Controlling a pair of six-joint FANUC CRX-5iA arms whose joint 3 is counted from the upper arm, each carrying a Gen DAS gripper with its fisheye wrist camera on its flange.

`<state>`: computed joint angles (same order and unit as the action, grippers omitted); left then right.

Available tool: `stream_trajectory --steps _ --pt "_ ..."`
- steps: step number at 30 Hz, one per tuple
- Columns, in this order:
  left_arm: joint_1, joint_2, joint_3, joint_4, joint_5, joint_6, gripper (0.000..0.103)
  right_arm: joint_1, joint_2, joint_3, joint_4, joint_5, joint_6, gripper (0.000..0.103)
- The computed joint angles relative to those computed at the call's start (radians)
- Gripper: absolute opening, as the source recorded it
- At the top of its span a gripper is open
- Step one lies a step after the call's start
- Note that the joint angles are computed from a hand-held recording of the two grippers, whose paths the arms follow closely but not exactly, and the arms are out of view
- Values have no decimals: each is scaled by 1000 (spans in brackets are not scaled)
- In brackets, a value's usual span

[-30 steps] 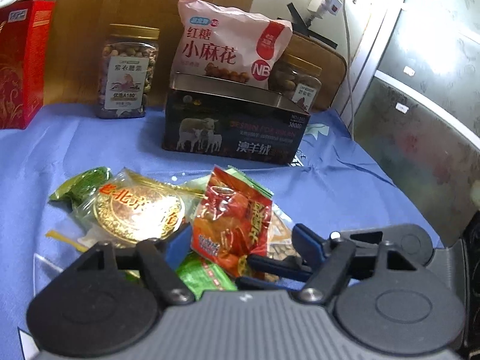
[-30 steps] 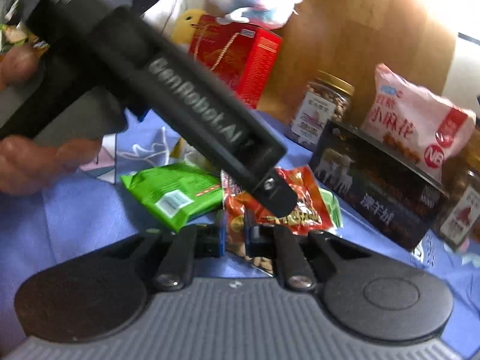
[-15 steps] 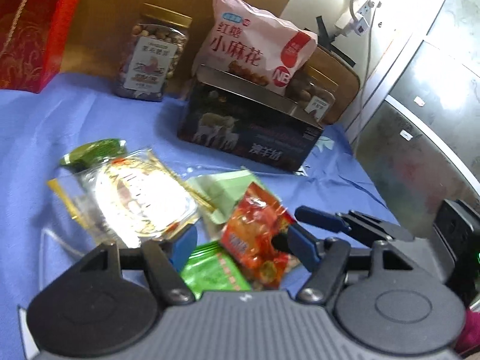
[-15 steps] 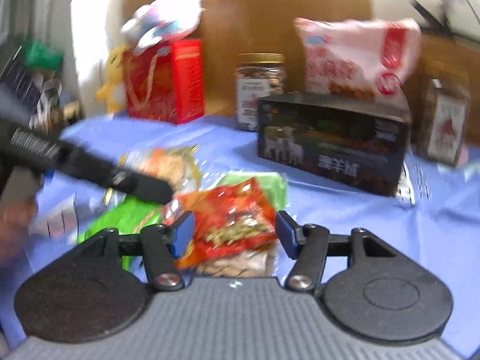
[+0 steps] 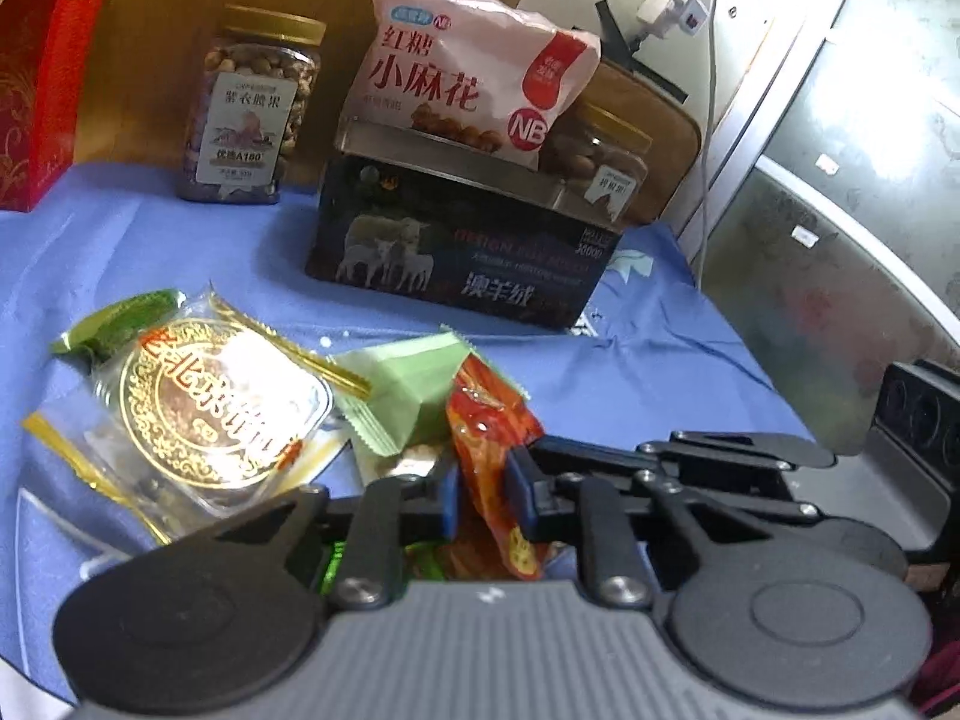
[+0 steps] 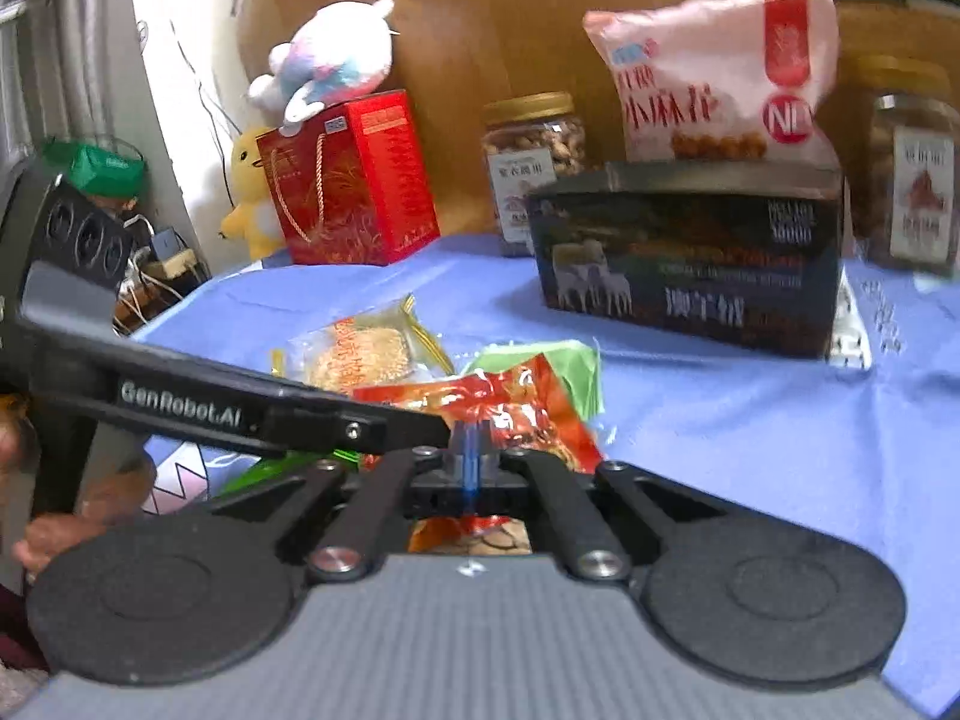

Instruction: Organize snacks

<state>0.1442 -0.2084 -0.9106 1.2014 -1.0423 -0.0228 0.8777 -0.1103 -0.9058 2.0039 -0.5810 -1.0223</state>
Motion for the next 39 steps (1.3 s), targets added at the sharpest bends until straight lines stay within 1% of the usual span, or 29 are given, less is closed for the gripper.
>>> stream_trajectory --steps 1,2,3,4,5,6,8,9,11,12,13,15,17,19,20,21,22,23,26,27,32,36,39 --pt "2 -3 -1 3 0 -3 17 -15 -11 -5 27 23 -24 3" --pt "1 -1 0 3 0 -2 17 -42 -24 -9 68 63 -58 5" --pt "-2 3 4 1 3 5 17 -49 -30 -13 71 75 -64 8" --pt "-7 8 7 0 7 12 17 -27 -31 -18 26 57 -32 10" --pt "-9 9 9 -4 8 19 17 5 -33 -22 -30 34 17 23" --pt "-9 13 12 -6 6 23 17 46 -31 -22 -96 4 81 50" --pt "-10 19 17 -7 -4 27 17 120 -22 -23 -190 -59 183 81" --pt "-10 21 19 -8 -11 28 17 149 -14 -22 -227 -81 230 82" --pt "-9 29 27 -10 -38 32 16 186 6 -3 -329 -83 322 82" --pt "-10 32 30 -11 -52 34 14 208 25 11 -386 -104 361 86" --pt "-9 34 32 -13 -69 33 13 225 44 24 -418 -136 384 86" --pt "-16 32 33 -18 -91 24 13 229 57 37 -435 -148 400 87" --pt "-30 15 21 -12 -73 4 13 218 58 34 -417 -146 363 85" --pt "-43 10 19 -14 -49 4 14 213 55 24 -397 -157 328 75" --pt "-48 16 24 -21 -40 20 15 209 49 17 -385 -158 308 68" --pt "-50 28 31 -29 -35 35 18 196 42 9 -361 -146 277 65" --pt "-51 43 41 -37 -38 46 21 201 43 5 -358 -167 252 59" --pt "-53 60 49 -42 -41 59 21 196 37 -1 -349 -165 235 48" --pt "-65 101 68 -47 -54 91 21 198 36 -5 -343 -179 208 39" --pt "-67 106 68 -41 -59 88 16 202 39 -4 -346 -190 209 37" --pt "-74 83 48 -8 -47 59 15 227 54 -1 -335 -251 213 31" --pt "-54 74 42 9 -78 47 15 259 83 9 -309 -339 244 31" --pt "-40 80 47 -4 -86 69 15 267 98 23 -328 -349 296 32"
